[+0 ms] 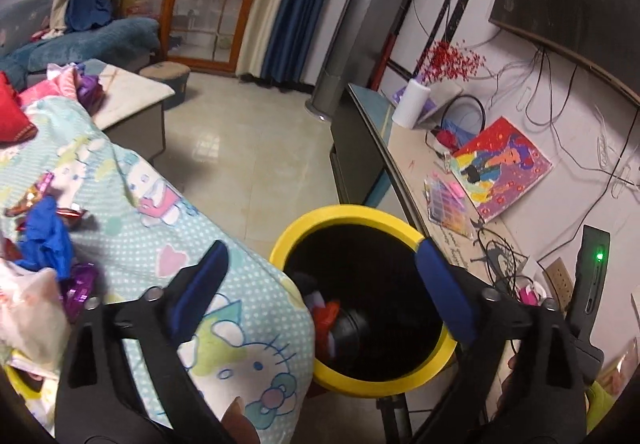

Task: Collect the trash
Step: 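Open both grippers over the yellow bin to drop the bag and net, then move both grippers back over the trash on the bed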

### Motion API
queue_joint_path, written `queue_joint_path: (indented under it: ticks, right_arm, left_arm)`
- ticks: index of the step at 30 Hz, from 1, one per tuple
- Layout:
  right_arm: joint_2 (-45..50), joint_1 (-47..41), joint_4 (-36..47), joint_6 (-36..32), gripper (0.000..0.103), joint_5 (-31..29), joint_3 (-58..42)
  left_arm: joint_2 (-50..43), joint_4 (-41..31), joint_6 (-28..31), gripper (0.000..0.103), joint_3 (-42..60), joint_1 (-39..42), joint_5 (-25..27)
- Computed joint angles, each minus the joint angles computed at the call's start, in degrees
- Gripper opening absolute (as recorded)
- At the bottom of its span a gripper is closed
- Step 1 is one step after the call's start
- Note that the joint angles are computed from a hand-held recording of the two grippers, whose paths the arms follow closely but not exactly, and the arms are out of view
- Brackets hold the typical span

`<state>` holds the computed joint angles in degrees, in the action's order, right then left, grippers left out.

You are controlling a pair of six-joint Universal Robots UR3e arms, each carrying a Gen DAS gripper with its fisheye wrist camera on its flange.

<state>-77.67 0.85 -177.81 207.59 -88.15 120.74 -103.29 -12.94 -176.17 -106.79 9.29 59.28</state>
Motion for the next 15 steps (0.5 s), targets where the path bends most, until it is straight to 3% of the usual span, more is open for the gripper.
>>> queue_joint_path:
  ticks: [12,15]
  right_arm:
    - [-1.71,7.38,-8.97,-6.66,0.061,-2.80,-0.78]
    - [-2.18,9.38,-10.16,-7.97,0.073,-2.93,-1.28]
  left_arm:
    - [10.18,4.79,-0.17,0.092,-10.37,7.33,-1.67]
    - [12.90,5.75,-0.29,0.092,-13.16,9.79,-2.53]
